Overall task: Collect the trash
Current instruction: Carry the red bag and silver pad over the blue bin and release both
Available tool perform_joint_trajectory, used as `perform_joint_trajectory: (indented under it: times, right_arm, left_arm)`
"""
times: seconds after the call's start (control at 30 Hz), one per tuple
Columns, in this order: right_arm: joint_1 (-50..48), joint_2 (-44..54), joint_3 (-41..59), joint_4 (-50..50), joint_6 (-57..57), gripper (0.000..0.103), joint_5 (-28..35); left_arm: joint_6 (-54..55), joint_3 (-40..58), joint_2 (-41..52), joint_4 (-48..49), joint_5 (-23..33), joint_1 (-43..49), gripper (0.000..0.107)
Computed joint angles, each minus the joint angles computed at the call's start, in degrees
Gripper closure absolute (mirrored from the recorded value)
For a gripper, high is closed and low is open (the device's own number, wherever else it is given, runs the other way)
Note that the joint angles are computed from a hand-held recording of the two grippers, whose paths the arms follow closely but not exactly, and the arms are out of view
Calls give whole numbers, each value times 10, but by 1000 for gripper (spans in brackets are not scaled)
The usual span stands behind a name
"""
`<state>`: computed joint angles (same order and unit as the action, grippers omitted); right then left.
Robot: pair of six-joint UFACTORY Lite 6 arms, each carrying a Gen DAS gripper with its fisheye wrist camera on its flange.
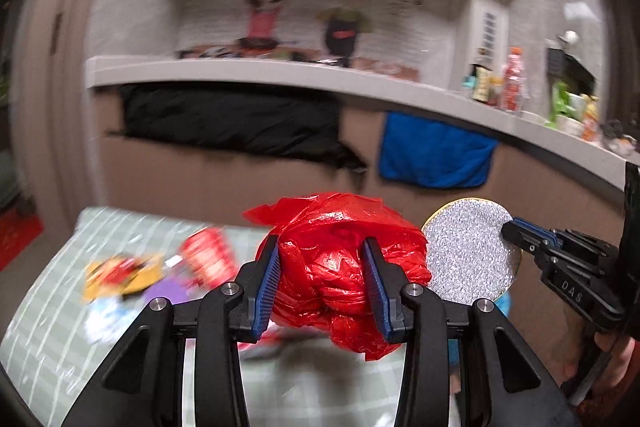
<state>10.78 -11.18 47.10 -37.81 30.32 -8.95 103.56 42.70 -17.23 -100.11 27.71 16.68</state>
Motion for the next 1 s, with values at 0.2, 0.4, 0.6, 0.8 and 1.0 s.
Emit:
perform_joint_trajectory:
  times: [0.2,0.4,0.6,0.8,1.0]
  right_arm:
    - [-167,39,47,-129,93,95,-68]
    - [-269,144,113,-132,91,95,-103]
    - [-314,254,180,-186,147,95,-111]
    - [-322,320,216,-200,152,95,-109]
    - [-322,368,248,-210,165,95,-101]
  left_arm:
    - [138,178,190,-199,-122,-218,66]
    - [73,349,387,-156,-172,-310,66]
    - [-211,467,512,122,-192,-343,66]
    - [-452,544,590,354,-192,-359,66]
    - [-556,598,639,443,-181,-366,65]
